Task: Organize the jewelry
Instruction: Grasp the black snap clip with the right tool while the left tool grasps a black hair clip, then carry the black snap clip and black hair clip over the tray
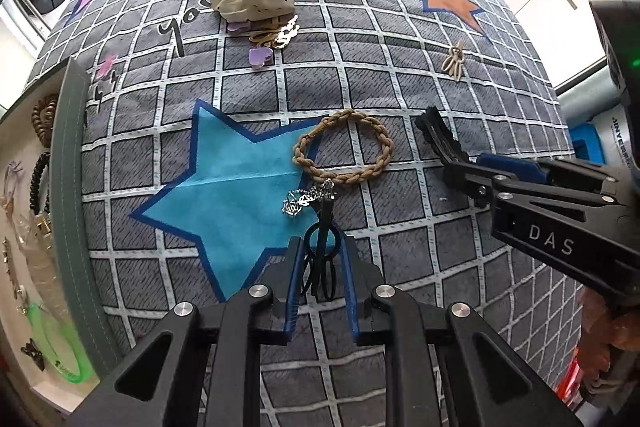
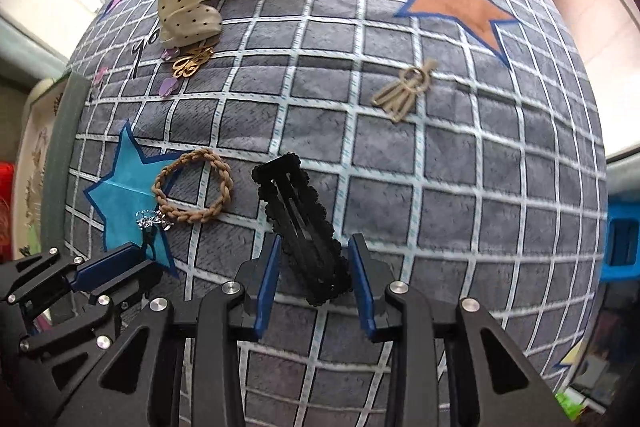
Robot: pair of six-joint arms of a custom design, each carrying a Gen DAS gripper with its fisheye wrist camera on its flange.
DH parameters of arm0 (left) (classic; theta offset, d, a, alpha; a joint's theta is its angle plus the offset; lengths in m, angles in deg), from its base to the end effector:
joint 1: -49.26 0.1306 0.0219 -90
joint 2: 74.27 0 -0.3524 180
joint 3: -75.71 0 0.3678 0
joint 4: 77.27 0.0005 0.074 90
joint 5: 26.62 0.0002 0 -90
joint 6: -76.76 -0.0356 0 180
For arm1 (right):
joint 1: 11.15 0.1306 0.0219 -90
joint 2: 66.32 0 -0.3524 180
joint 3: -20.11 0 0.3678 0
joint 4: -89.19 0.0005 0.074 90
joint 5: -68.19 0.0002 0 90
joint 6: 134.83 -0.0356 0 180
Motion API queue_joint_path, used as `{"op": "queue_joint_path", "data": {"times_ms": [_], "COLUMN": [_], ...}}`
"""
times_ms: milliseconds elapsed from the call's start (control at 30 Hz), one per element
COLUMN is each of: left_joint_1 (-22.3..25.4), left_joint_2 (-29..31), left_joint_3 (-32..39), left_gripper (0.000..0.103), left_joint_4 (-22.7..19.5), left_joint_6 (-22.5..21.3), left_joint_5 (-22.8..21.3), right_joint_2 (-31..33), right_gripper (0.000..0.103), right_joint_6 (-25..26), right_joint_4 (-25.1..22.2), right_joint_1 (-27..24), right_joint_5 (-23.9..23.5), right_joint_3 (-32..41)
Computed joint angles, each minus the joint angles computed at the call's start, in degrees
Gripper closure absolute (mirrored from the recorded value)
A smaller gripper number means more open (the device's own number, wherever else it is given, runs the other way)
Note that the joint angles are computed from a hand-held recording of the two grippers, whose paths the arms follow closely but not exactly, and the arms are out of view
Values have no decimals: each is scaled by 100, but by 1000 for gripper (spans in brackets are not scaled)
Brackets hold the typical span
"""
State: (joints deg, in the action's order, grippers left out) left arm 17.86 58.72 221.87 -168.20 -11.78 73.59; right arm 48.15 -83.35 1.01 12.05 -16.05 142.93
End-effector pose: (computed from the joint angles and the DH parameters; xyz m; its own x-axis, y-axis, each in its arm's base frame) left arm 0.5455 -0.3409 0.3656 -0.8478 0.4881 -0.2075 0.5234 0.8332 -0.1786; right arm 0.5080 0.2133 0.3970 -0.9418 0.2705 -0.1997 0.2695 0.9624 0.0327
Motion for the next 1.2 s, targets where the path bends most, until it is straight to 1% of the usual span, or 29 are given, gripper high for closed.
{"op": "queue_joint_path", "data": {"times_ms": [67, 133, 233, 533, 867, 1067, 1200], "left_joint_1": [36, 31, 16, 90, 378, 671, 924], "left_joint_2": [-85, -179, -227, -812, -1415, -1754, -1965], "left_joint_3": [-93, -161, -124, -713, -1353, -1728, -1977], "left_gripper": [82, 82, 82, 82, 82, 82, 82], "left_joint_4": [23, 26, -19, 70, 239, 381, 466], "left_joint_6": [-55, -74, -91, -98, -110, -138, -156], "left_joint_5": [31, 51, 62, -11, 7, 28, 8], "right_joint_2": [-206, -454, -749, -1016, -959, -587, -160], "right_gripper": [66, 66, 66, 66, 66, 66, 66], "right_joint_6": [-94, -274, -478, -813, -1114, -1064, -942], "right_joint_4": [84, 323, 417, 298, 118, -85, -278], "right_joint_1": [-41, 13, 103, 298, 635, 837, 987], "right_joint_5": [-105, -188, -261, -405, -475, -482, -481], "right_joint_3": [-249, -701, -1052, -1180, -916, -323, 352]}}
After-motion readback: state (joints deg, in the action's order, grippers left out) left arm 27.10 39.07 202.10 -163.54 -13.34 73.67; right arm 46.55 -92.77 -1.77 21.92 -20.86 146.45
